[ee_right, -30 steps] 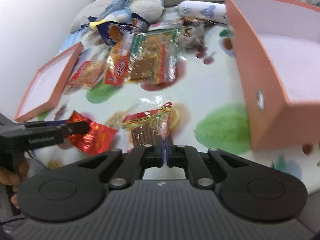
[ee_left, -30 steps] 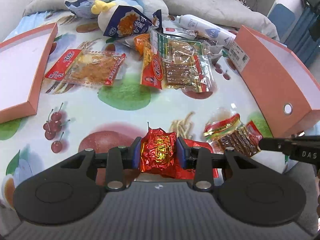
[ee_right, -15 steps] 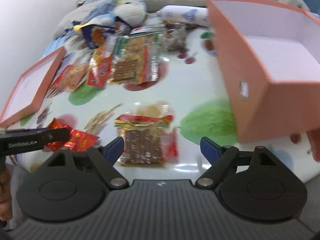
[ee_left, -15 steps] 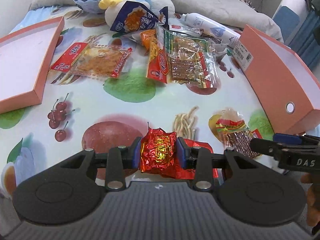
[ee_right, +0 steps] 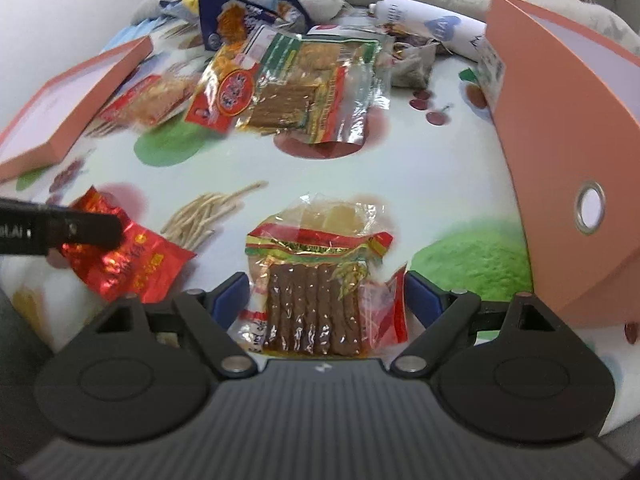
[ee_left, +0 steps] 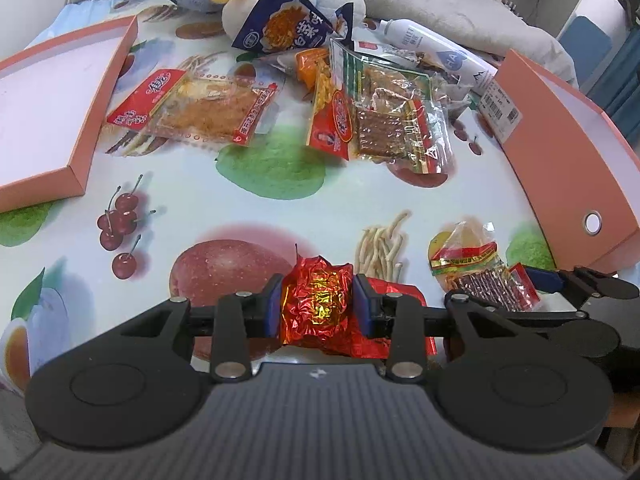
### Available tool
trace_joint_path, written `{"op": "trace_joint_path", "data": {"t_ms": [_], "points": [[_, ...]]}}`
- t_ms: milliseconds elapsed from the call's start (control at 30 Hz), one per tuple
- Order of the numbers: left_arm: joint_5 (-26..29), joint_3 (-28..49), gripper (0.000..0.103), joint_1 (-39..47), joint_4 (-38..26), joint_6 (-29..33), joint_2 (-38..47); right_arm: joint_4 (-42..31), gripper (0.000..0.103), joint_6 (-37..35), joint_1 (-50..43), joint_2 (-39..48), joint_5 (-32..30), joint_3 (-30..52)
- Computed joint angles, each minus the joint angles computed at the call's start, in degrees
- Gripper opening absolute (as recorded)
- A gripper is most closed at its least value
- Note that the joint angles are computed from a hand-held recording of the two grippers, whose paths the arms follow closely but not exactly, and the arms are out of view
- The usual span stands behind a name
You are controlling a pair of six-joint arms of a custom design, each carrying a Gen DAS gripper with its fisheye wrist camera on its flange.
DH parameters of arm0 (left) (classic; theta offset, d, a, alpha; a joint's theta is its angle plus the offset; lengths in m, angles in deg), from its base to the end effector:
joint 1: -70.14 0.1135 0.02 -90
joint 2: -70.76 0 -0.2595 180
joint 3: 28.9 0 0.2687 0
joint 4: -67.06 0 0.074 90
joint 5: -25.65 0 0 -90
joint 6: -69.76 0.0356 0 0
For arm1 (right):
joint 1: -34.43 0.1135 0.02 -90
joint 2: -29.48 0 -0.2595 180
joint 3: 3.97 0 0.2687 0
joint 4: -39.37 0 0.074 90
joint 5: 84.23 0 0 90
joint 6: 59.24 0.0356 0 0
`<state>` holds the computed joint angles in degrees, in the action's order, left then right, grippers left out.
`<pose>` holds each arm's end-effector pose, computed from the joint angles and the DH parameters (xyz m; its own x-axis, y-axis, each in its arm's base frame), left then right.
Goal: Organize snacks
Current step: 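Lift both held snacks and carry them toward the deep pink box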
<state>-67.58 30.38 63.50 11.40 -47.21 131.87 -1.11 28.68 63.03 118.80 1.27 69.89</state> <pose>0.2208 -0.0237 0.2397 -0.7853 -0.3644 -0.5005 -0.3038 0.9312 -0.2014 0.2947 0.1639 0.2106 -0.7082 -0.4273 -0.5621 -0.5419 0.8393 0.0446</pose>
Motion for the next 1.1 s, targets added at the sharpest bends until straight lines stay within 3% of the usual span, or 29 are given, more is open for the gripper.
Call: {"op": "trace_joint_path", "data": {"t_ms": [33, 167, 667, 1100], "points": [[0.05, 0.01, 0.042, 0.12, 0.06, -0.03, 0.01, -0.36, 0.064, -0.34, 0.32, -0.1, 0.96, 0.39], [-0.03, 0.51, 0.042, 0.42, 0.08, -0.42, -0.24, -2.35, 0.055, -0.48, -0.4, 0.3, 0.08, 2.25], [-1.27, 7.22, 0.042, -2.52, -2.68, -2.67, -1.35, -5.65, 0.053, 1.55, -4.34, -7.04, -0.83, 3.05], [-3.14, 22.61, 0.042, -6.64, -3.38, -1.12, 5.66, -10.85, 0.053, 2.29, -9.4, -10.43, -3.51, 13.76]]}}
